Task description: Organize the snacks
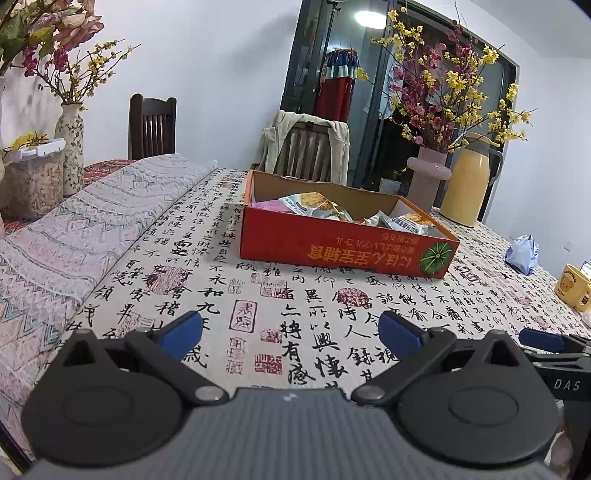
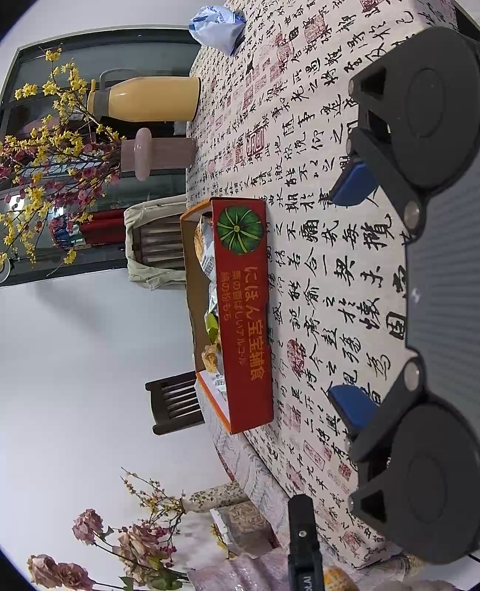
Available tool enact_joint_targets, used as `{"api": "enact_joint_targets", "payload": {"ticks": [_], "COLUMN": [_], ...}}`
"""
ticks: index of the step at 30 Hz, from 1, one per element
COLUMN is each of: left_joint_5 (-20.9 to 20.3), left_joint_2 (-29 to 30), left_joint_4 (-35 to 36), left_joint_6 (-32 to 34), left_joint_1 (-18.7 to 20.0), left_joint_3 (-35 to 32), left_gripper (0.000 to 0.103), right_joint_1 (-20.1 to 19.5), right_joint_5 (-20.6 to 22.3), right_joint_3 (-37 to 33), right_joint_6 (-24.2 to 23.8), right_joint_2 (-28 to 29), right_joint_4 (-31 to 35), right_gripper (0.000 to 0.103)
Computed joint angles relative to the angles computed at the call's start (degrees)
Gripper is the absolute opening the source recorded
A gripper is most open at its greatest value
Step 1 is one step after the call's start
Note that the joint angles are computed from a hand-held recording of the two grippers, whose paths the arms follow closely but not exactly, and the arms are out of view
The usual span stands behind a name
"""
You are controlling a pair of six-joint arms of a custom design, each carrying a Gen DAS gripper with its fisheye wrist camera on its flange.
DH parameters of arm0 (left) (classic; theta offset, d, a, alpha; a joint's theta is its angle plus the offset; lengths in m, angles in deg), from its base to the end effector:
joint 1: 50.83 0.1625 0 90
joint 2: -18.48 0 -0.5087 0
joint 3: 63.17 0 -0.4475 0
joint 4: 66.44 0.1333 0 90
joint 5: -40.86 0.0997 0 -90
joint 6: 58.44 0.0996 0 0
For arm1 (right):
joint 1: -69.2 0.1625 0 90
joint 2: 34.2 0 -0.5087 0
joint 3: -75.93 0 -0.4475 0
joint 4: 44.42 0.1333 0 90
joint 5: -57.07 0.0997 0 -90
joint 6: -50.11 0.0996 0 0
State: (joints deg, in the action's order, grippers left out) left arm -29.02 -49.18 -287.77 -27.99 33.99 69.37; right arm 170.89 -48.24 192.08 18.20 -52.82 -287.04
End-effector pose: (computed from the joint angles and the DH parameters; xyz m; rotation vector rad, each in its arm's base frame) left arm 0.1209 -0.5219 0.2819 0.4356 2.2027 -1.3390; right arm 0.2181 -0.5260 -0.0919 0.7537 -2.3488 1.2054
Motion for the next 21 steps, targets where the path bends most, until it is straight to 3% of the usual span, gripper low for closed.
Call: {"api": "enact_joint_targets", "payload": {"ticks": [21], "left_joint_5": [-0.34], "left_joint_2": [0.18], "left_joint_4": [-0.88], "left_joint_6": [0.2], "left_joint_1": [0.59], "left_joint_3": [0.48], "left_gripper": [0.103], "right_joint_1": [0.26], "right_joint_5": [0.2], "right_joint_3": [0.13], "right_joint_6": [-0.69], "right_joint_2": [-0.08], "right_joint_4": [-0.37], "right_gripper": [0.103]}}
